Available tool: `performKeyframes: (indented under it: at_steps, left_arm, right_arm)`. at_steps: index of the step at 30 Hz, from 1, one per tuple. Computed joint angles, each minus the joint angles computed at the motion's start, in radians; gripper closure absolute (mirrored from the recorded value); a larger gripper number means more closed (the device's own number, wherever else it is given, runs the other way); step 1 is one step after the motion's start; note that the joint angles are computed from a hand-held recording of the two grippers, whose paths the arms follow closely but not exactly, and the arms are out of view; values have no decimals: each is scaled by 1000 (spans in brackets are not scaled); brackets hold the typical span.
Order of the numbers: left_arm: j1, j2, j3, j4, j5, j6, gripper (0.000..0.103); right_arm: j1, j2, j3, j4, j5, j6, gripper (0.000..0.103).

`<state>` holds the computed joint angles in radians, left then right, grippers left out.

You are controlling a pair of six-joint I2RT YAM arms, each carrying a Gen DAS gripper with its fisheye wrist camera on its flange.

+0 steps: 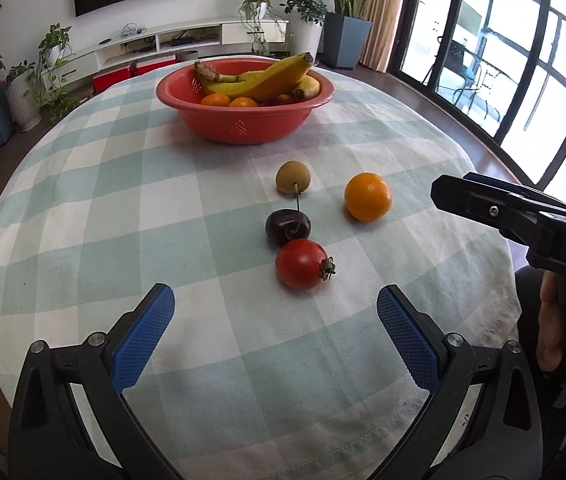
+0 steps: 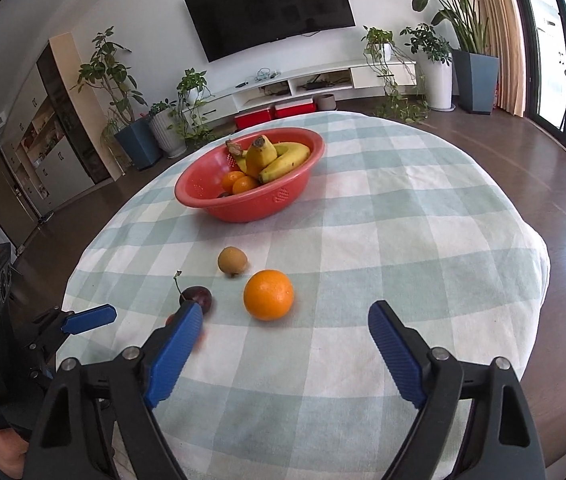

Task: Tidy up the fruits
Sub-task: 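Withdraw both open tools from the bowl toward the loose tomato and orange, then grasp the red tomato with the left tool while the right tool grasps the orange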

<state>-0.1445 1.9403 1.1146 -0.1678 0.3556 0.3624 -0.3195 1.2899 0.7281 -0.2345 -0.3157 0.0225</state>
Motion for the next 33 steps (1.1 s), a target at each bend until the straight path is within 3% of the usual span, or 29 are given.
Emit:
performKeyframes:
  at_steps: [7,9,11,13,23,28,33]
  left_arm:
    - [-10,30,47,-3,5,-22,1]
    - [-16,52,72,-15,9,-27,9]
    - [-23,86,111,-51,16,-28,32]
    - [-27,117,144,-74,16,-31,43]
    - [-47,166,174,-57,-26,-40,46]
    - [-53,175,184,-51,-32,-32,54]
    - [-56,170,169,-32,-33,-13,69]
  right_arm:
    - [14,-16,-12,5,17,-7,25]
    - [14,-21,-16,7,16,-4,25]
    - [11,-23,-17,7,13,-3,25]
    - [12,-22,-16,7,15,-4,25]
    - [8,-24,-14,-3,18,-20,25]
    - [12,-25,-14,-7,21,-17,25]
    - [22,-25,-14,-9,30,-15,25]
